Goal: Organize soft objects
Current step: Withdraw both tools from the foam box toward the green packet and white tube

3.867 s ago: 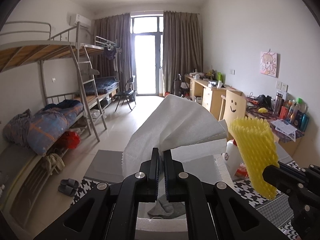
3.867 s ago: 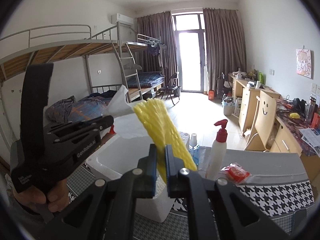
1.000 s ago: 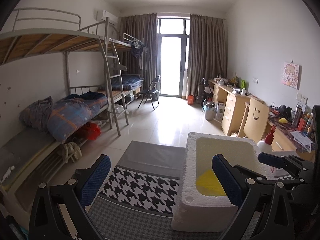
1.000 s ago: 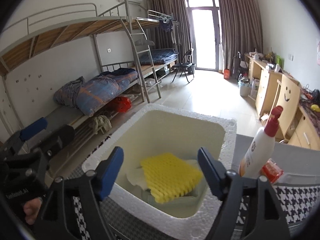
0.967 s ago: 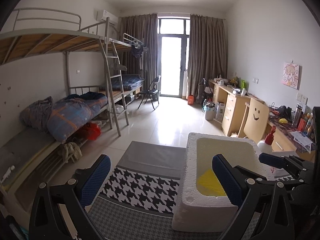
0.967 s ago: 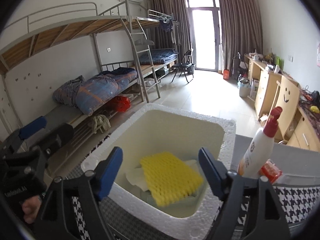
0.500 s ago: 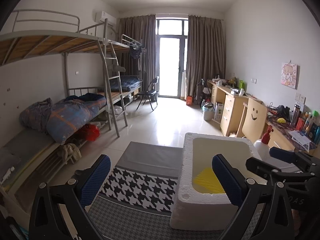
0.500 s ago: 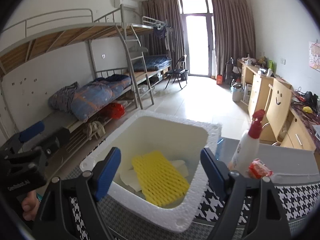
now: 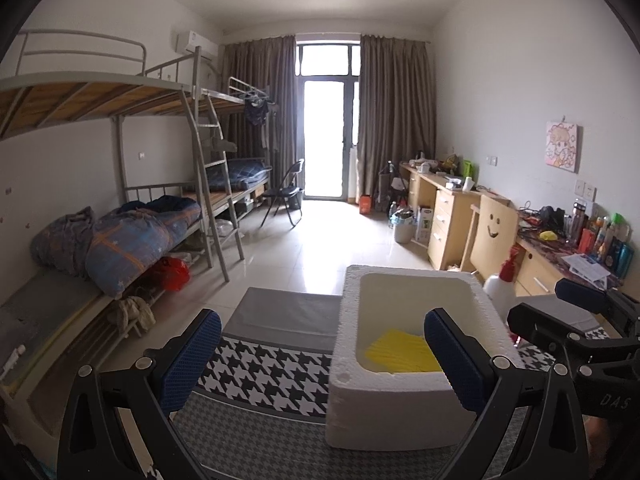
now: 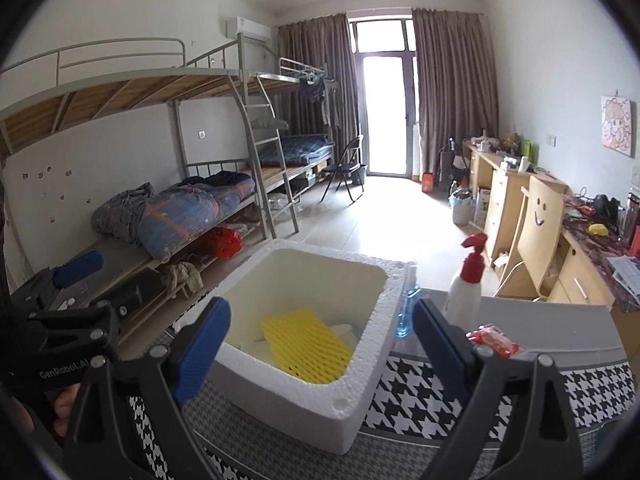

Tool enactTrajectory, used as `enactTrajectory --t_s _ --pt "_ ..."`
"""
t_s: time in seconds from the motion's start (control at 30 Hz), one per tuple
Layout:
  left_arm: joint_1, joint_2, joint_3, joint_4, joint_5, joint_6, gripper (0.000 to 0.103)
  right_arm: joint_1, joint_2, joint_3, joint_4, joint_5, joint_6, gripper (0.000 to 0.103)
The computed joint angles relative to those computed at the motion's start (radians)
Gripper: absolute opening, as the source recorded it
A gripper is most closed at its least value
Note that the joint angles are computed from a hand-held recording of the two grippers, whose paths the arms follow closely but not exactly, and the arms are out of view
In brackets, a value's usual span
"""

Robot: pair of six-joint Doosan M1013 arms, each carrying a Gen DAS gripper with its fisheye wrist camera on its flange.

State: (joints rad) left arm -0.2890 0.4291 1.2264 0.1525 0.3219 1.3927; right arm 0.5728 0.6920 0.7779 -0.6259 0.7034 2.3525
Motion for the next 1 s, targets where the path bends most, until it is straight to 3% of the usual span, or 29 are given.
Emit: enactTrajectory --t_s 0.3,0.53,0.83,1.0 --pt "-0.006 -0.027 0.032 -0.093 -0.033 0.101 0.102 0.01 -0.059 0.1 -0.109 -0.049 0.127 0.094" --pt "-0.021 -0.046 0.064 -0.05 -0.068 0.074 0.102 0.019 -0.089 0.155 -0.179 -0.063 0.202 0.094" --pt "-0.028 -0.074 0.112 -0.187 -0.119 0.215 0.102 0.036 -0.134 0.238 -0.302 -0.068 0.316 0.094" --pt "-0.029 -0.086 0.132 -0.345 -0.128 0.373 0.102 0.048 -0.149 0.271 -0.387 -0.056 0.388 0.094"
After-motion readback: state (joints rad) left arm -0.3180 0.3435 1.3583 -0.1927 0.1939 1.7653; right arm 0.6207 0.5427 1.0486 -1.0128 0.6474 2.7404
